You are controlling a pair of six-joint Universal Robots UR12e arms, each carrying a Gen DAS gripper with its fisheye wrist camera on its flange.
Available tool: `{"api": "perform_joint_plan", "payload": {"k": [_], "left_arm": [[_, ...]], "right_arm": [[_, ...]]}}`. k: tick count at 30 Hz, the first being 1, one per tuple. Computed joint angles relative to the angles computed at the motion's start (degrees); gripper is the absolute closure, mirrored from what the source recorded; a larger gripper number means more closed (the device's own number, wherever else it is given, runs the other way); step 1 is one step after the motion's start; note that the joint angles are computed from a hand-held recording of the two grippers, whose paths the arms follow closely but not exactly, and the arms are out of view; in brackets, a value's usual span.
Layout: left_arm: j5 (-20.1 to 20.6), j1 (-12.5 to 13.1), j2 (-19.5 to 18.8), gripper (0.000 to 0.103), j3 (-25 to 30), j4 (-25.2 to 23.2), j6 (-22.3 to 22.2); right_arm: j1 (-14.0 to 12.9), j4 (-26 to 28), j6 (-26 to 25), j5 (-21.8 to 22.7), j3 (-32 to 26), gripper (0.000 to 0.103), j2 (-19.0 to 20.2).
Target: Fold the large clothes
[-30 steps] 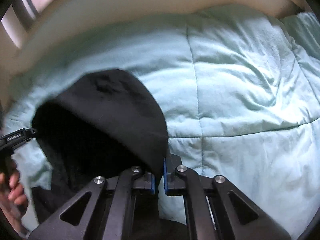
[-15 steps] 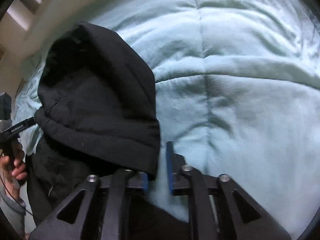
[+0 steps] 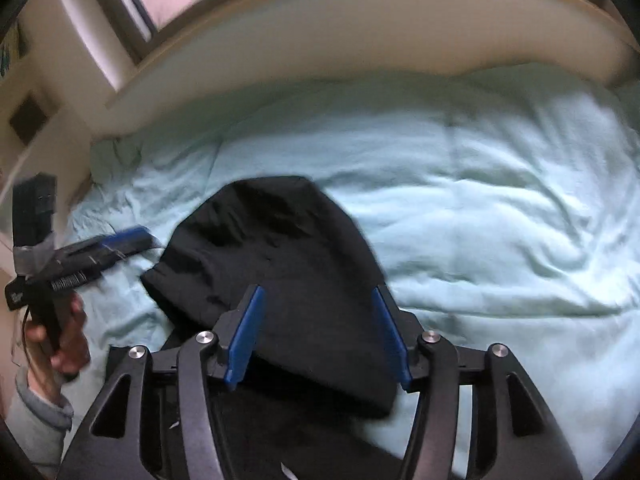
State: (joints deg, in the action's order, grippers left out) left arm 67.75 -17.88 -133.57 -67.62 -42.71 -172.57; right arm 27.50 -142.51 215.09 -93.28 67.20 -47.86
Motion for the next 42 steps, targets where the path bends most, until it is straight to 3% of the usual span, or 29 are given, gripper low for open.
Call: {"api": "perform_joint_plan", "payload": {"k": [2, 5, 9, 13, 16, 18, 23, 27, 30, 33, 36, 40, 42], "left_arm": [[2.0, -0.2, -0.8, 0.053, -1.1, -1.9, -0.9], [-0.4, 0.7, -0.8, 0.054, -3.9, 0.1, -2.0], [2.0, 0.0, -0.3, 0.054, -3.2, -0.8, 0.1], [1.2, -0.1, 1.8, 0.053, -5.6, 4.0, 1.6], [1.2, -0.2, 1.9, 0.054, -6.1, 3.5, 1.2], [1.2, 0.0, 2.0, 0.054, -7.1, 3.6, 0.9], [-1.1, 1.0, 2.5, 0.053, -9.1, 5.7, -0.1], [-1.7, 1.6, 2.6, 0.054, -9.2, 4.7, 0.9], [-3.0, 2.2, 2.8, 0.054, -7.8, 3.6, 2.1], [-5.4, 2.8, 4.4, 0.054, -9.3, 8.1, 1.7], [-8.6, 3.7, 4.4, 0.053, -9.3, 8.1, 0.3], [-8.4, 4.2, 2.4, 0.054, -7.2, -1.8, 2.3], [-8.0, 4.2, 2.0, 0.054, -8.1, -0.8, 1.7]], "right_arm": [[-0.3, 3.7, -1.3, 4.3, -1.2, 0.044, 2.0], [0.7, 6.1, -4.9, 2.3, -1.5, 0.046, 3.8], [1.0, 7.1, -4.4, 0.8, -2.4, 0.045, 3.4], [1.1, -1.1, -5.4, -1.1, -1.1, 0.044, 1.5], [0.7, -4.4, -4.5, -1.8, -5.4, 0.044, 3.5], [0.3, -1.0, -4.7, -1.7, -11.4, 0.044, 7.1], [0.0, 18.3, -3.5, -3.7, -26.5, 0.046, 16.4], [0.3, 15.9, -4.9, -3.3, -22.9, 0.046, 14.6], [0.5, 9.2, -6.5, -1.0, -15.0, 0.046, 9.3], [1.8, 3.6, -8.4, -4.9, -6.9, 0.046, 4.2], [2.5, 3.2, -8.6, -5.8, -3.2, 0.046, 2.1], [2.4, 9.0, -9.2, -4.4, -1.5, 0.066, 2.1], [1.9, 7.3, -8.1, -1.7, -0.4, 0.066, 2.4]]}}
